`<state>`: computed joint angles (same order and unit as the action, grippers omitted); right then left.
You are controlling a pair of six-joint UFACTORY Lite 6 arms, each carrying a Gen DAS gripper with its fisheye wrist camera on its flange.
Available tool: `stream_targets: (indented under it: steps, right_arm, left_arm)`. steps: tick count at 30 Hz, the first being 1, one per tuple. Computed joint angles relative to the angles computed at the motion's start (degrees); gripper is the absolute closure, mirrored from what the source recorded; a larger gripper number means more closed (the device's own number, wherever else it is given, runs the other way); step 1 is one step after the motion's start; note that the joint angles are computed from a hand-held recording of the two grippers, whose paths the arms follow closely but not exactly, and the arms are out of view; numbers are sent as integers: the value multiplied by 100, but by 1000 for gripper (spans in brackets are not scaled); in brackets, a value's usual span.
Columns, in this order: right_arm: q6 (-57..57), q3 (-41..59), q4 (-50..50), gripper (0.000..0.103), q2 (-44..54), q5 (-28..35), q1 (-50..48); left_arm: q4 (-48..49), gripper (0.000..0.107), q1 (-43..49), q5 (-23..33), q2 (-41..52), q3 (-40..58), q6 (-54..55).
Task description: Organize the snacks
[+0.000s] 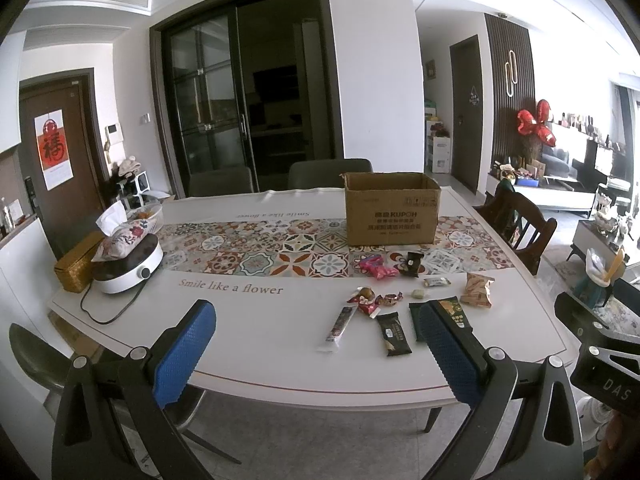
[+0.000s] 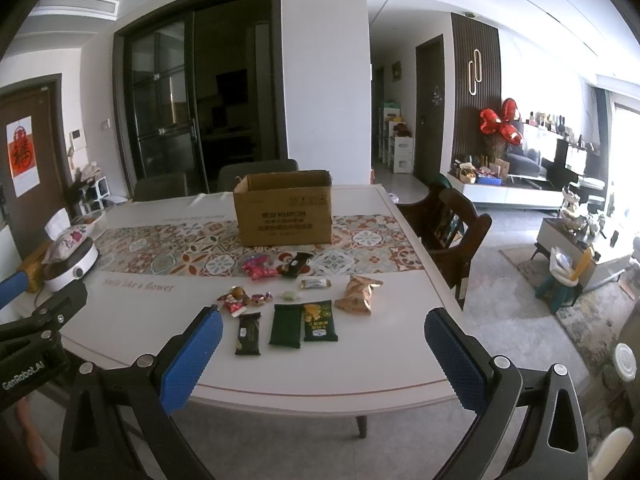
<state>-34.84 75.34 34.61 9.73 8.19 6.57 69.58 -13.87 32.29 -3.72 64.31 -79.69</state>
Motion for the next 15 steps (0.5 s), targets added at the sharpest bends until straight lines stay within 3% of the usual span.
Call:
stream_targets:
  steps: [15]
  right_arm:
    - [-12,-22,9,1,-5,-31,13]
  left_arm:
    - [68,4,-37,19,-31,-67,-93]
